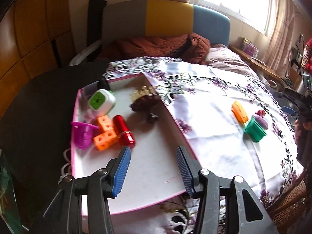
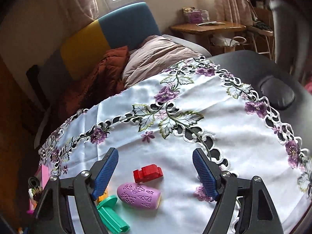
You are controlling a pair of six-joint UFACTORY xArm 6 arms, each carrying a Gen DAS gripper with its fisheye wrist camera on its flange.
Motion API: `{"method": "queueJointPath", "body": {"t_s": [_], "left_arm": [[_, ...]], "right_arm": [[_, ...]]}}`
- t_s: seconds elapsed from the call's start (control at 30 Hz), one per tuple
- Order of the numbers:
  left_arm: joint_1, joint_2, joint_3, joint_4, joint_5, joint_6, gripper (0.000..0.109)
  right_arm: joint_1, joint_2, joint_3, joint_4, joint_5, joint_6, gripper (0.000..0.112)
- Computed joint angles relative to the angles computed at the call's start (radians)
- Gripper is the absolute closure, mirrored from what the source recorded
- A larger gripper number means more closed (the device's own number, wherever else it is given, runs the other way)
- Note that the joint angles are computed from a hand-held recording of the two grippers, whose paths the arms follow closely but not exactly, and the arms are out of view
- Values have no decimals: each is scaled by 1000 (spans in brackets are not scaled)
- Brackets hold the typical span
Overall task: Organize rigid objects
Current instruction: 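Move both tools back over the remaining toys on the cloth, then grasp the green cup with the left tool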
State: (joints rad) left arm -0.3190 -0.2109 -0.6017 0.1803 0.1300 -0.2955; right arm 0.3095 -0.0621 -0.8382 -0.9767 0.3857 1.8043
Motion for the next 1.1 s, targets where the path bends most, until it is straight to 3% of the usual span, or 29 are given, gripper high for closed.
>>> {"method": "queueJointPath", "body": {"t_s": [0.2, 0.47, 0.57, 0.8, 1.1], "left_arm": [[-86, 48, -44, -131, 15, 132, 59], [-233, 176, -215, -707, 147, 591, 59], [-275, 245, -303, -826, 220, 672, 59], [-337, 421, -510, -874, 328, 647, 59], [-345, 611, -729, -771, 389, 386, 47]], "right_arm": [[-12, -6, 17, 64, -8, -12, 30], [-8, -1, 11, 57, -13, -23, 29], [-11, -6, 14, 42, -18, -5, 28], [-30, -12, 27, 24, -62, 34, 28], [-67, -5, 50, 45, -142, 58, 27]]}}
